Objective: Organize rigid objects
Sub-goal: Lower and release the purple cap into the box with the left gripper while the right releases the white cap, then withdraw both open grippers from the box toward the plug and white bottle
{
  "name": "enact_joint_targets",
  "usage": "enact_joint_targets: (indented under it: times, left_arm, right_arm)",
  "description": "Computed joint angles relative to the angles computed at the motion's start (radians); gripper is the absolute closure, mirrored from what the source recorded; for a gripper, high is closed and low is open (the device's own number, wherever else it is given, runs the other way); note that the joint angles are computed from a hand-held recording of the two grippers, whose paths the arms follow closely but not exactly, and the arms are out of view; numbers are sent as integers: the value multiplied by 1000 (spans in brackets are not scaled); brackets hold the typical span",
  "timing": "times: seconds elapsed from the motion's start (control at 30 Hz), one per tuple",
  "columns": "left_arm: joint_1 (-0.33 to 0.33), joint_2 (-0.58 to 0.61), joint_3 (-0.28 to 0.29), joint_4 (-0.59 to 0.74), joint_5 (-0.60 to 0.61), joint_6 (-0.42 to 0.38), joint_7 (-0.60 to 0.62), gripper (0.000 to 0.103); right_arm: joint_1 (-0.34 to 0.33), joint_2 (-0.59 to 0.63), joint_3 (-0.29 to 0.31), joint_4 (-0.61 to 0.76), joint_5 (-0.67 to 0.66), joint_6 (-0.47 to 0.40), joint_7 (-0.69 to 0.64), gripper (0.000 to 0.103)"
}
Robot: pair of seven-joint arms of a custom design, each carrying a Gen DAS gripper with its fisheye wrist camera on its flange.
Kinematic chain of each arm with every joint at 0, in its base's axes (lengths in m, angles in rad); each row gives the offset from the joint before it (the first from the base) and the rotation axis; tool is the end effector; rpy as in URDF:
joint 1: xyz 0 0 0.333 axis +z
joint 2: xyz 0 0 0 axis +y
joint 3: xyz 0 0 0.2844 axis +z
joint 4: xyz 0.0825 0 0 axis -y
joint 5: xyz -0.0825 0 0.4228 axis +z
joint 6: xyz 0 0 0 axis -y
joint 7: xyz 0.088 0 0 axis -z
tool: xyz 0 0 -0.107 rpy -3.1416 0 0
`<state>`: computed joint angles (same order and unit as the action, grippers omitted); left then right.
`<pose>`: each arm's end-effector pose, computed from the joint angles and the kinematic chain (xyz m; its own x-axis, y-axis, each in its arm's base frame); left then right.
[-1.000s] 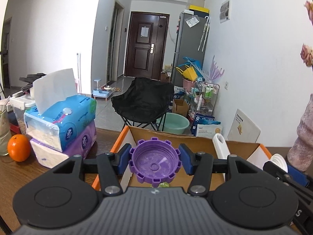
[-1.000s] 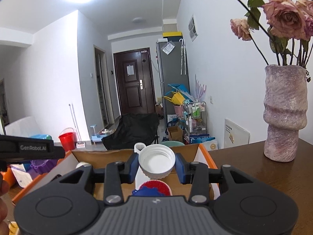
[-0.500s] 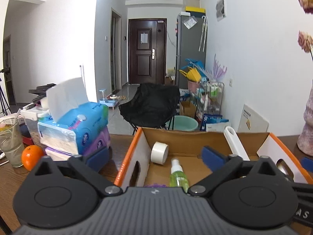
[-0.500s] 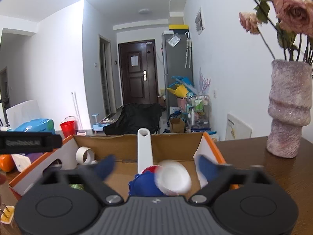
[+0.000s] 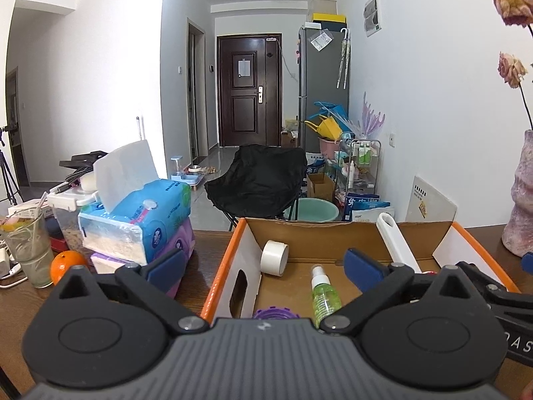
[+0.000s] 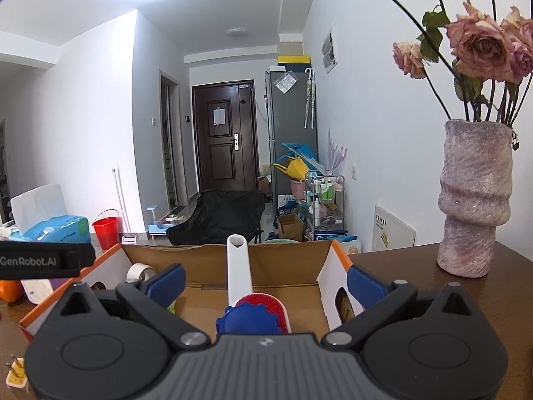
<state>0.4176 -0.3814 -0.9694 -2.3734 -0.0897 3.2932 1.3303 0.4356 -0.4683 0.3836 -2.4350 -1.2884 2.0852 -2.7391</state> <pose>0.4571 -0.3090 0.4961 -0.3616 -0.9322 -0.0156 -0.3596 0.1549 -0.9202 0.3625 0.3233 0.4663 -0.4242 -0.9029 -0.0700 -0.2225 0.1788 -0.9584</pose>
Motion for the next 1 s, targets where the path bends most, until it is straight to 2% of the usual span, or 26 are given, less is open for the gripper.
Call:
enact_joint_targets:
  times: [0.1,0.5,0.77,1.0]
  left_arm:
    - [-98,-6,92,-32,-8,7,15,0]
    - [-416,-125,380,-193,-103,24,96,0]
    - [-531,-259,481,-312,-139,-8,118,0]
    - [-599,-406,535,-418,-142,-84,95,0]
  right_arm:
    - [11,-14,11,-8,12,-20,-9,0]
    - [78,-104,72,-61,91,-122,-27,0]
    - [137,-159,115,-85,162,-197,-42,0]
    - [201,-213,149,-109,241,-278,-62,0]
